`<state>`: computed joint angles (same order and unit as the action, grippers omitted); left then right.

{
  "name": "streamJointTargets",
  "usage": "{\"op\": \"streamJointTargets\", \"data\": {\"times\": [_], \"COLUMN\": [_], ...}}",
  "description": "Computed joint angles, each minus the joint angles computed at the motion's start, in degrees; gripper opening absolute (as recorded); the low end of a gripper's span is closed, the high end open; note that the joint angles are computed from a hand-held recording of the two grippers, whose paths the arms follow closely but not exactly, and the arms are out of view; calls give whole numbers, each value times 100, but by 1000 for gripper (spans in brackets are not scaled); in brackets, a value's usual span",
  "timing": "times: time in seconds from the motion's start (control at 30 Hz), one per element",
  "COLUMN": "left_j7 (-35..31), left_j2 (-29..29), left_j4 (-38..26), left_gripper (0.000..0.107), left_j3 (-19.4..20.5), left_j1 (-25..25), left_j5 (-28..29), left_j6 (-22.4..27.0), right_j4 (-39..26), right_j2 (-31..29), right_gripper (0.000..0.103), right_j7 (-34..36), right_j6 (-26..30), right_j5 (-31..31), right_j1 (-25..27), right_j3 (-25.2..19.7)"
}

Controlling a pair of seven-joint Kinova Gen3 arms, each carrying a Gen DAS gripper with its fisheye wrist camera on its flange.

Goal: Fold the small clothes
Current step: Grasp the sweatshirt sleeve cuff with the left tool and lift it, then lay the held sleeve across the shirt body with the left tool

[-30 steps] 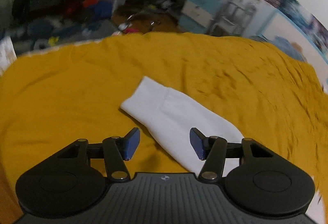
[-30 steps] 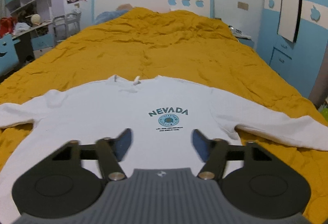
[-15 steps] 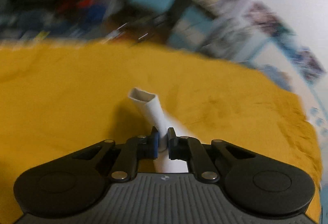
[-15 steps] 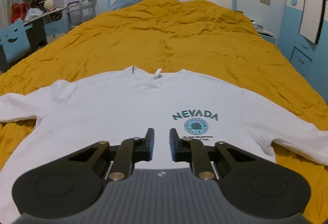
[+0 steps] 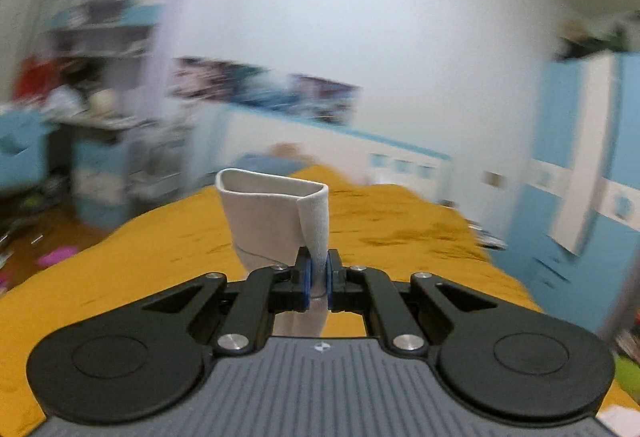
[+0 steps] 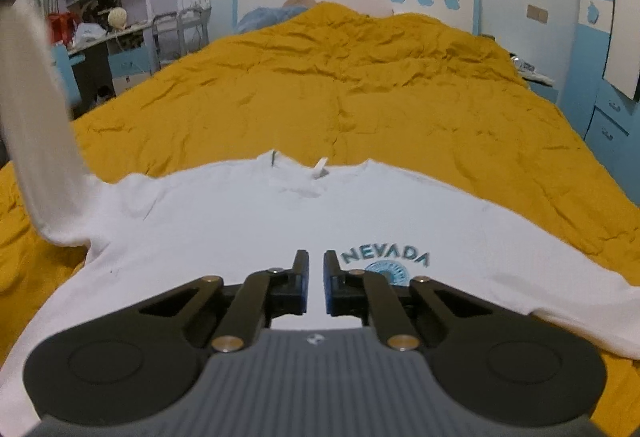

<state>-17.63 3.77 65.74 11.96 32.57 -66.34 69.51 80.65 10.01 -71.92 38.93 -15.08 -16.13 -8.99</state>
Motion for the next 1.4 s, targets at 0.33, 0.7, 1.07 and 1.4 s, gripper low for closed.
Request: {"op": "streamJointTargets", "data": {"times": [0.33, 0.7, 1.07, 1.4], "left_j7": [-612, -1795, -2310, -1742], "left_j2": [1524, 2479, 545, 73], "left_j4": [-802, -562, 1278, 1983], "left_gripper": [6, 41, 59, 59], "left_j3": [-501, 1207, -370, -1006], "left_j1": [330, -1191, -997, -2066], "left_j5": [1751, 4314, 5056, 4739], "left_j6": [-1562, -1606, -2201, -1945], "right_j4": [316, 539, -103, -896], "right_j2": [-216, -147, 484, 1269], "right_gripper": [2, 3, 27, 15], "right_j7": [119, 20, -21, -1199], "right_j6": [-181, -45, 688, 1269], "right_j5": [-301, -270, -1382, -685], "right_j1": [543, 956, 1393, 1071], "right_j3": [267, 447, 261, 296]}}
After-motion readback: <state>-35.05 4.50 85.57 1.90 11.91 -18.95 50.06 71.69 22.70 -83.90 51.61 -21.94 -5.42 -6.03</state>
